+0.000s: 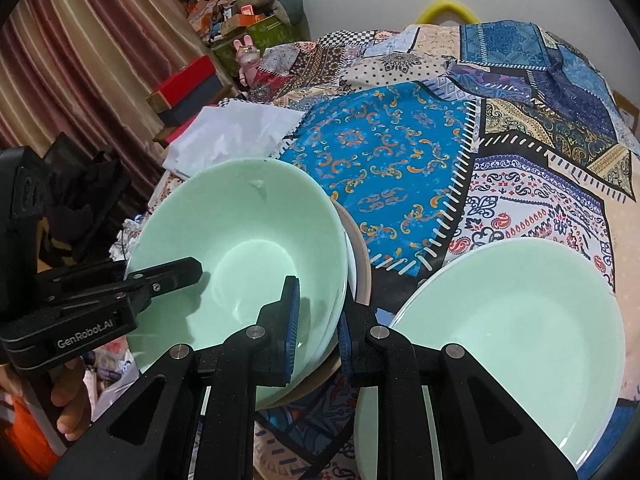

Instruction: Organize plates and bowls

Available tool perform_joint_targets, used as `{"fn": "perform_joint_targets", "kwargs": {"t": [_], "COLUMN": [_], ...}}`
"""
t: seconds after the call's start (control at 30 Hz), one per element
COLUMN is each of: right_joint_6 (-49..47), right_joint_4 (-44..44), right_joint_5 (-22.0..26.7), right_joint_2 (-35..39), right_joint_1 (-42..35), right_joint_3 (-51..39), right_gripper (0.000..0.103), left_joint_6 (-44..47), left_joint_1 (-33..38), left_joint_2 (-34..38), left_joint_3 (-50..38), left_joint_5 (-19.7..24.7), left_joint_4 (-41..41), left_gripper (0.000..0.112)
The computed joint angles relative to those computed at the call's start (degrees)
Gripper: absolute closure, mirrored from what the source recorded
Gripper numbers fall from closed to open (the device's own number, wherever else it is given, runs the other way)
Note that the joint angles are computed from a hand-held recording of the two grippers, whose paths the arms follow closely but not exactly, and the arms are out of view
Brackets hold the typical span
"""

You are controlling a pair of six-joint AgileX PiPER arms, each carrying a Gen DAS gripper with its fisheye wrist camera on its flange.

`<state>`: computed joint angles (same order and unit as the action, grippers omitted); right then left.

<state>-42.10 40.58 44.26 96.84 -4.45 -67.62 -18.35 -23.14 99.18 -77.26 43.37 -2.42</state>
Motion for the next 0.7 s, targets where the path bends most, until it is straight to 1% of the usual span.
{"fn": "perform_joint_targets", "kwargs": {"t": [0.13, 0.3, 0.47, 0.6, 0.7], "right_joint_6": [-0.9, -1.6, -2.9, -4.0, -5.0], "right_joint_4": [0.9, 1.9, 3.2, 4.4, 5.1], "right_joint_5": [0.0, 0.5, 1.2, 1.6, 2.0], "right_joint_2": [-0.7, -0.8, -1.2, -1.4, -1.9], "right_joint_1": [-0.5, -1.7, -3.2, -4.3, -4.9], "right_joint_3": [0.9, 1.2, 2.0, 2.3, 2.5], "right_gripper": [0.087, 0.087, 0.087, 0.087, 0.084], "left_joint_6": [-0.9, -1.2, -2.3, -0.7, 0.1], "left_joint_1": [-0.5, -0.6, -1.2, -0.6, 0.0], "left_joint_2": [0.3, 1.5, 2.5, 3.7, 4.4], "left_joint_3": [-0.6, -3.0, -4.9, -7.3, -9.1], "left_joint_5": [0.7, 3.0, 5.0, 7.7, 9.7], "left_joint_4": [1.4, 1.3, 3.0, 1.5, 0.2], "left_gripper": [0.093, 0.093, 0.093, 0.093, 0.092]}}
